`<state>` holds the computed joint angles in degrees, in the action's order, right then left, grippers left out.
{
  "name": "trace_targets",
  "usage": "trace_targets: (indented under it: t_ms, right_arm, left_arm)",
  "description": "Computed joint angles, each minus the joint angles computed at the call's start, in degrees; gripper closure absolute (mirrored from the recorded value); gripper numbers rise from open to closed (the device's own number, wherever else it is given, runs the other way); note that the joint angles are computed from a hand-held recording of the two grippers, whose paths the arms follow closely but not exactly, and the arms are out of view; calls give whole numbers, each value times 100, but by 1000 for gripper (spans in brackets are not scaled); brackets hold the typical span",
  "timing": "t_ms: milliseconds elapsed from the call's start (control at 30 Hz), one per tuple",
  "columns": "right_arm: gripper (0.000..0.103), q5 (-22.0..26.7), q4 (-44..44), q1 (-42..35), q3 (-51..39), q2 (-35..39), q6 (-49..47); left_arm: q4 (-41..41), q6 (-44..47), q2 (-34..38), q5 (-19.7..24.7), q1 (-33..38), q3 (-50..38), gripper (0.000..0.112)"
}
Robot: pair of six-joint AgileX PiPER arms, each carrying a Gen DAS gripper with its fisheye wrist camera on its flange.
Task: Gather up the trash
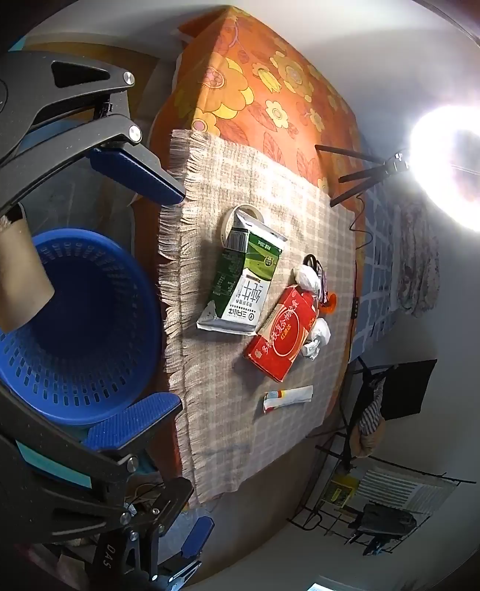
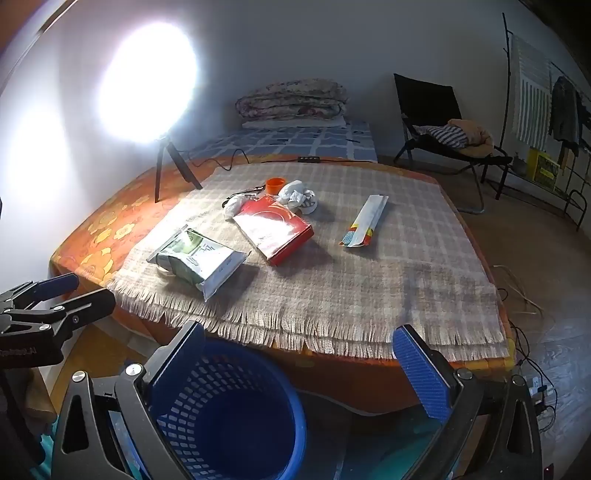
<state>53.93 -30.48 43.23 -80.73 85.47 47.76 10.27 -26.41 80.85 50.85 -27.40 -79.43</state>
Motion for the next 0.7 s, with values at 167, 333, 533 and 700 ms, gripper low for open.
trace_targets:
  t_ms: [167, 333, 533, 700]
  right_arm:
    - [0, -9, -11, 33, 4, 12, 67]
    - [0, 70, 3, -39, -37, -26, 7]
    - [0, 169, 34, -3, -94, -31, 87]
    - [0, 145, 73, -34, -89, -35, 40]
  left_arm:
    - [-69, 91, 19, -89, 78, 51, 9]
    - [156, -122, -13, 62, -63, -79, 9]
    - [75, -62, 66, 72, 17, -168, 9]
    - [107, -84, -7, -111, 23, 66, 9]
